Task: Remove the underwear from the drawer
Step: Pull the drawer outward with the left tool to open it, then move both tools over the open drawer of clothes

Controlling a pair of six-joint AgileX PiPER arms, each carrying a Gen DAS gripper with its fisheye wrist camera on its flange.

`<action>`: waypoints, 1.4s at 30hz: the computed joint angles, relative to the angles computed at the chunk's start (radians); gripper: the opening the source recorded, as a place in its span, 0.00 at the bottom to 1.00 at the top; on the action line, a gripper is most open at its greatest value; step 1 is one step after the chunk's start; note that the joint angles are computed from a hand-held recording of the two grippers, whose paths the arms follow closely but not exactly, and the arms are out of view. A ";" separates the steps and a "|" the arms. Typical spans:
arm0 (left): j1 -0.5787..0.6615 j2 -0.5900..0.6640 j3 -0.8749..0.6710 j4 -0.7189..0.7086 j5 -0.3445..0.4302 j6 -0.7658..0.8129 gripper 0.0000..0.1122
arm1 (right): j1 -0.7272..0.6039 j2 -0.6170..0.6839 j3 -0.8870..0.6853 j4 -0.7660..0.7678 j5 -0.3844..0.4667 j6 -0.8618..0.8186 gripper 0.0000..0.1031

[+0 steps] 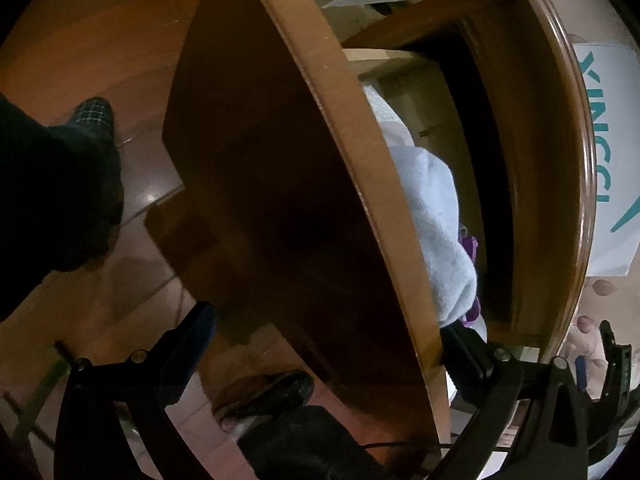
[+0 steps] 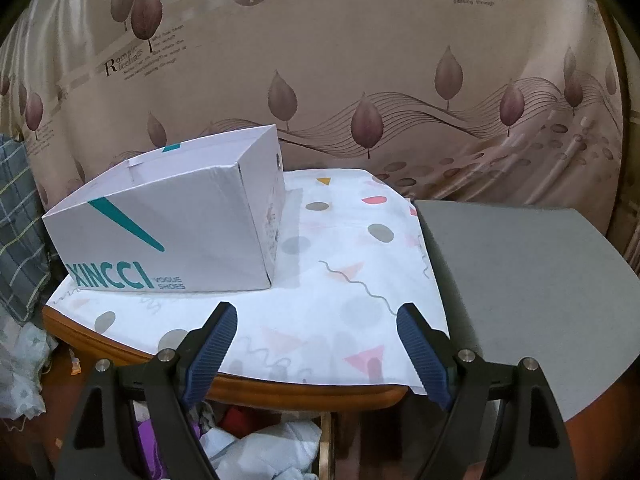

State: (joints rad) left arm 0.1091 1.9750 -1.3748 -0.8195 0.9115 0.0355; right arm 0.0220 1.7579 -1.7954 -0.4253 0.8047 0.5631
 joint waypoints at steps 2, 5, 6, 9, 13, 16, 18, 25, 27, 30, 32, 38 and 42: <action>-0.026 0.005 -0.060 0.079 0.018 -0.059 0.92 | 0.002 -0.004 0.003 0.008 -0.005 -0.006 0.82; -0.089 -0.001 -0.145 0.256 0.021 -0.157 0.89 | 0.004 -0.006 0.006 0.011 -0.009 -0.012 0.82; -0.108 0.000 -0.178 0.300 0.030 -0.180 0.89 | 0.003 -0.006 0.007 0.013 -0.009 -0.014 0.82; -0.146 -0.011 -0.242 0.401 0.055 -0.207 0.89 | 0.002 -0.016 0.025 0.023 -0.016 -0.015 0.82; -0.207 -0.048 -0.297 0.579 0.058 -0.182 0.89 | 0.002 -0.028 0.040 0.039 -0.019 -0.021 0.82; -0.224 -0.083 -0.296 0.665 0.039 -0.108 0.89 | 0.000 -0.047 0.063 0.075 -0.033 -0.046 0.82; -0.226 -0.099 -0.329 0.675 0.058 -0.048 0.90 | 0.002 -0.059 0.076 0.109 -0.031 -0.064 0.82; -0.260 -0.126 -0.362 0.753 0.021 0.059 0.90 | 0.096 -0.131 0.221 0.094 0.003 -0.022 0.82; -0.259 -0.153 -0.296 0.747 -0.043 0.104 0.90 | 0.148 -0.168 0.289 0.015 0.011 0.059 0.82; -0.254 -0.182 -0.246 0.733 -0.088 0.141 0.91 | 0.203 -0.214 0.361 -0.107 0.017 0.189 0.82; -0.251 -0.187 -0.237 0.728 -0.098 0.142 0.91 | 0.235 -0.241 0.397 -0.178 0.019 0.269 0.82; -0.244 -0.186 -0.235 0.733 -0.085 0.111 0.91 | 0.262 -0.253 0.426 -0.145 0.012 0.269 0.82; -0.243 -0.168 -0.231 0.746 -0.090 0.102 0.91 | 0.236 -0.213 0.396 -0.024 0.018 0.168 0.82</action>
State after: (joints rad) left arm -0.1343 1.8073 -1.6054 -0.0736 0.8217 0.1372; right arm 0.2579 1.5444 -1.3992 -0.4489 0.8222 0.7312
